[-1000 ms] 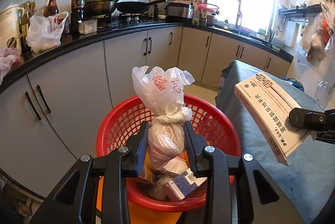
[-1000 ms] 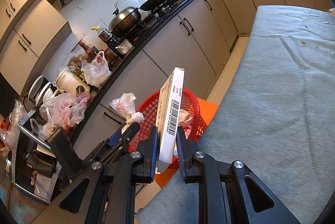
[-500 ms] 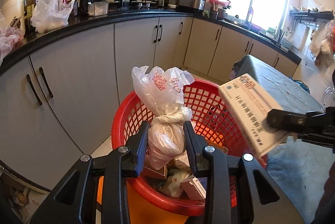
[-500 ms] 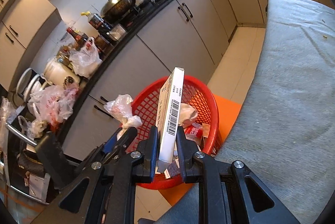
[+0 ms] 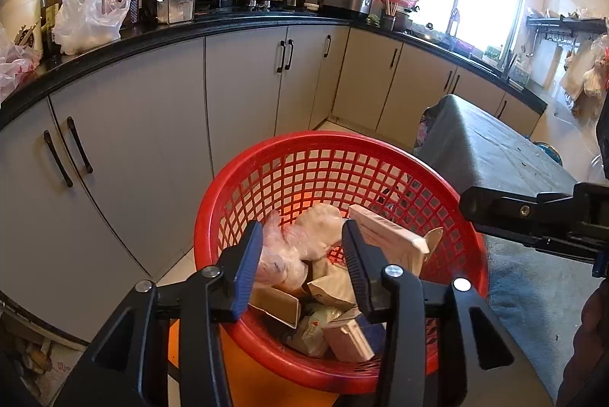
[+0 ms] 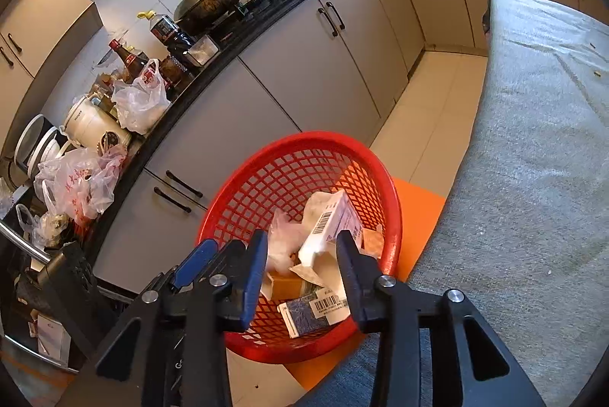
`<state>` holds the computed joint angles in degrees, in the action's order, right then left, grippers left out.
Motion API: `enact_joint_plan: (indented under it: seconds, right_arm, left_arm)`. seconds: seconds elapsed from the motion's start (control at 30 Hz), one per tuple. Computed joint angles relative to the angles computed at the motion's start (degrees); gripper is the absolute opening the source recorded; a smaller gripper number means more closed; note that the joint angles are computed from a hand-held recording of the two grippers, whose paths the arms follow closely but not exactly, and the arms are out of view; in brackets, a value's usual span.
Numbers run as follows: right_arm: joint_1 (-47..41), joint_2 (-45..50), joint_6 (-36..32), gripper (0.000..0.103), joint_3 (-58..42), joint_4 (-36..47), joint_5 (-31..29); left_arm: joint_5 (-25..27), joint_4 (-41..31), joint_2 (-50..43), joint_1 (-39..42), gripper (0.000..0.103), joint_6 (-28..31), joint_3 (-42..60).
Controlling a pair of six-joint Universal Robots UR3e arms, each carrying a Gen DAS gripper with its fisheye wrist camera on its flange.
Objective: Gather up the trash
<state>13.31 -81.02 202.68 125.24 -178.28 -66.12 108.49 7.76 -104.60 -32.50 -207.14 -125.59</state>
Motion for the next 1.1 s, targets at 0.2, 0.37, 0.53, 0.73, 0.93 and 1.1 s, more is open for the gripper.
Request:
enact_joint_plan:
  seconds: [0.2, 0.37, 0.53, 0.73, 0.93, 1.1]
  right_arm:
    - [-2.0, -4.7, -0.1, 0.041, 3.6, 0.2, 1.0]
    - [-1.8, -9.7, -0.8, 0.054, 6.2, 1.9, -1.3]
    - [-2.0, -17.0, -2.3, 0.065, 10.1, 4.6, -4.4]
    - [-1.1, -29.3, -4.0, 0.080, 14.3, 11.5, -12.4]
    - [10.3, -39.1, -3.5, 0.090, 16.9, 15.3, -33.7]
    - [21.2, -44.7, 0.3, 0.098, 19.6, 19.2, -49.9]
  left_arm:
    - [1.5, -1.3, 1.2, -1.3, 0.055, -0.8, 0.3]
    - [4.8, -3.7, 2.2, -3.9, 0.065, -2.2, 1.4]
    - [8.4, -6.0, 3.4, -6.5, 0.073, -4.0, 2.1]
    - [22.1, -10.0, 2.2, -15.7, 0.092, -7.4, 6.1]
    - [32.4, -21.9, 2.3, -23.5, 0.100, -14.5, 11.5]
    - [40.7, -39.7, 1.7, -29.5, 0.103, -24.1, 17.2]
